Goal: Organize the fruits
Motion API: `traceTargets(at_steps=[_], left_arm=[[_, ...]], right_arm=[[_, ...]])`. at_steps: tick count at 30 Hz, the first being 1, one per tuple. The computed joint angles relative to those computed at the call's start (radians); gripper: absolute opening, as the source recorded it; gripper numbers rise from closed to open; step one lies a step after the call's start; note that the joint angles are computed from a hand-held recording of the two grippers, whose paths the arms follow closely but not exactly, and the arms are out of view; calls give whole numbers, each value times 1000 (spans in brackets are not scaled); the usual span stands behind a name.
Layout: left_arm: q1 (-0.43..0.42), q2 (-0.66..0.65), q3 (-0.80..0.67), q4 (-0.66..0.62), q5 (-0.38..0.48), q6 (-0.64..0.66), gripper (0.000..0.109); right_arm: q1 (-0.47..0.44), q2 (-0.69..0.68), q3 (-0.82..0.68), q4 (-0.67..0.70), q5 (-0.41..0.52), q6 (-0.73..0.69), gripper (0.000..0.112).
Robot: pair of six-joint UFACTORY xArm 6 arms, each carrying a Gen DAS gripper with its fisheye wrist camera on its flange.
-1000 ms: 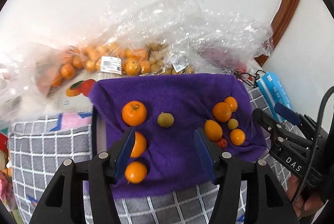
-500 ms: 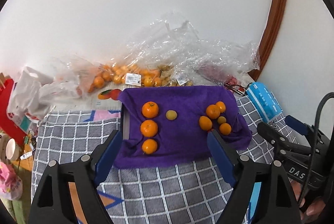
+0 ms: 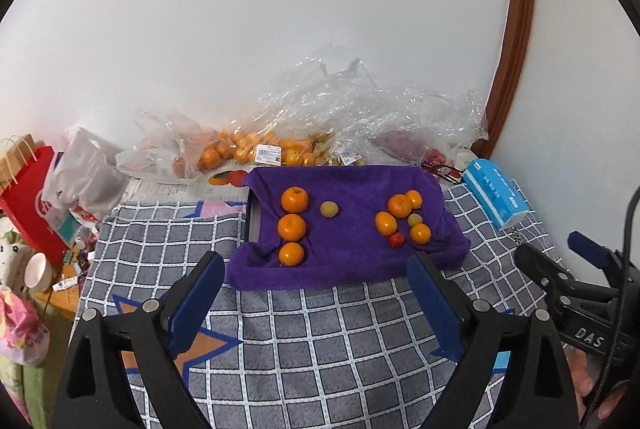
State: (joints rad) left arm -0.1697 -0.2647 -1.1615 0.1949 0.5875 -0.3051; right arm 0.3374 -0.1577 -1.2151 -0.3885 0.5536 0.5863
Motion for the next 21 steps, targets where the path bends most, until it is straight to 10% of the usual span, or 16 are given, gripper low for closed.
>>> traceTargets(at_steps=[21], left_arm=[[-35,-68,64,33,-11,-52,93]], right_arm=[[-9,-131,118,-73,-11,60,103]])
